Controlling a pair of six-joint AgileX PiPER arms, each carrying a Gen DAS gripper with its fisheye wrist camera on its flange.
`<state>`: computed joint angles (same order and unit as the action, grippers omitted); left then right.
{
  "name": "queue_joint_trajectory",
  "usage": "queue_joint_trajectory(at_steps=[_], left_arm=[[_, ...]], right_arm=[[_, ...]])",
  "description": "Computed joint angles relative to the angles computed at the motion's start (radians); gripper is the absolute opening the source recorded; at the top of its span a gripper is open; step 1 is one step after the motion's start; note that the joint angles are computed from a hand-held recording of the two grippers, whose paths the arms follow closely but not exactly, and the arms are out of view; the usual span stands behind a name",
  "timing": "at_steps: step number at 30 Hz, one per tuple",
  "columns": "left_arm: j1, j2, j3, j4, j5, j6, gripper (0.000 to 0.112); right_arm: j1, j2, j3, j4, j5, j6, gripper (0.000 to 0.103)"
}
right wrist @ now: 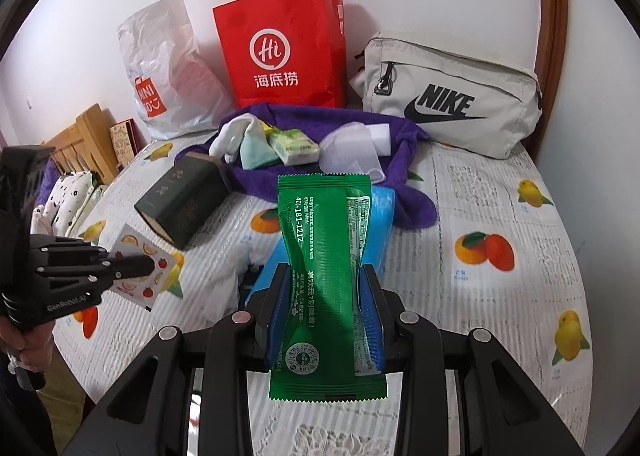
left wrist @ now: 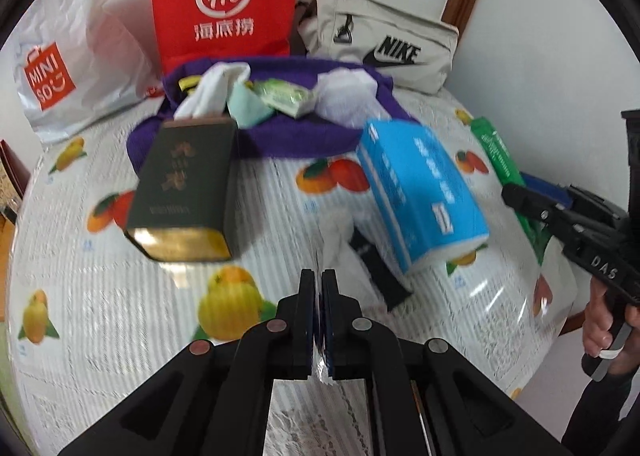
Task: Organize soft objects
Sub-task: 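Carry the orange-print packet with the left tool while the right tool carries the sachet to the towel, then open the left tool releasing the packet while the right tool releases the sachet on the towel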
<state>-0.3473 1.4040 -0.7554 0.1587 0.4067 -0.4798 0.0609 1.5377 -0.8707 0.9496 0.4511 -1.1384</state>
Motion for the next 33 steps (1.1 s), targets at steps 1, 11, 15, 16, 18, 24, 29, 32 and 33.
queue_joint_trajectory(at_steps=[1, 11, 15, 16, 18, 24, 29, 32, 33], left_arm=[[0.015, 0.001, -0.014, -0.021, 0.004, 0.032, 0.005], [0.184, 0.082, -0.195, -0.264, 0.049, 0.366, 0.005], [0.232, 0.144, -0.295, -0.327, 0.073, 0.461, 0.005], [0.242, 0.167, -0.332, -0.329, 0.085, 0.472, 0.005], [0.258, 0.207, -0.392, -0.337, 0.105, 0.490, 0.005], [0.302, 0.331, -0.577, -0.372, 0.164, 0.551, 0.005], [0.333, 0.454, -0.750, -0.418, 0.222, 0.593, 0.005], [0.336, 0.517, -0.832, -0.419, 0.246, 0.595, 0.005], [0.337, 0.538, -0.857, -0.422, 0.252, 0.600, 0.005]], right_arm=[[0.005, 0.013, -0.020, -0.013, 0.002, 0.021, 0.034], [0.054, 0.137, -0.225, -0.144, 0.013, 0.211, 0.034], [0.073, 0.203, -0.334, -0.206, 0.024, 0.292, 0.034], [0.077, 0.219, -0.359, -0.219, 0.027, 0.309, 0.034], [0.086, 0.262, -0.425, -0.252, 0.037, 0.349, 0.034], [0.105, 0.403, -0.638, -0.344, 0.089, 0.462, 0.034], [0.124, 0.529, -0.830, -0.407, 0.154, 0.524, 0.034], [0.135, 0.604, -0.940, -0.418, 0.193, 0.537, 0.034], [0.138, 0.634, -0.983, -0.432, 0.212, 0.557, 0.034]])
